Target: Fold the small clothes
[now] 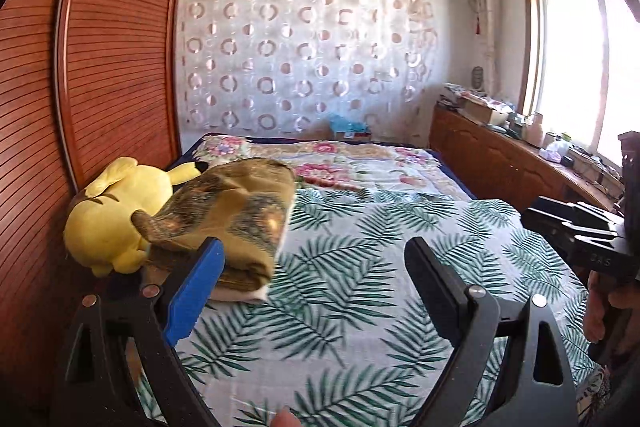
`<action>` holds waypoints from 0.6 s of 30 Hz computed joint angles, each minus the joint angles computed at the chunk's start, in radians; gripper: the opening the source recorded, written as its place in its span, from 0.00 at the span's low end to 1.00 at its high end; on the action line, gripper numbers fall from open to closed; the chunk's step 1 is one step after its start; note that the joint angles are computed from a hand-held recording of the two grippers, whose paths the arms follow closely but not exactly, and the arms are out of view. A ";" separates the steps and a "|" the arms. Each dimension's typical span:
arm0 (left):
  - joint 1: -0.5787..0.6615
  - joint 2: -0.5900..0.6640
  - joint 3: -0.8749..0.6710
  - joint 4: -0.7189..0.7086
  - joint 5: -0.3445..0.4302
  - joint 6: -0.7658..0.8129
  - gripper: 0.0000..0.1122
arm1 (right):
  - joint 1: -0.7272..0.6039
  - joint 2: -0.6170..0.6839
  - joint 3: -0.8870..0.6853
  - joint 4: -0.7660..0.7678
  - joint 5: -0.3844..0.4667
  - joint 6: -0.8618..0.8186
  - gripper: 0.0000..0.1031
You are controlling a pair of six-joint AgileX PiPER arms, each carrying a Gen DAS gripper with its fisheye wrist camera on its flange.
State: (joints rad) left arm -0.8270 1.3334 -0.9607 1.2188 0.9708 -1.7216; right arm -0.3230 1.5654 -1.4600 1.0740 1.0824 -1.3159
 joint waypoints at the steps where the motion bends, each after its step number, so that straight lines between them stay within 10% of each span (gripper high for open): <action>1: -0.017 0.012 -0.017 0.000 0.009 0.003 0.82 | 0.004 -0.032 0.053 0.023 -0.015 -0.025 0.66; 8: -0.103 0.105 -0.165 -0.006 0.082 0.041 0.82 | -0.137 -0.170 0.191 0.099 -0.010 -0.048 0.76; 18: -0.156 0.162 -0.250 0.000 0.140 0.069 0.82 | 0.018 -0.271 0.427 0.192 -0.260 -0.142 0.76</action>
State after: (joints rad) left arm -0.9832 1.4955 -1.2102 1.2185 1.1111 -1.6530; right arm -0.3054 1.2943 -1.0329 1.2663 0.8221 -1.4576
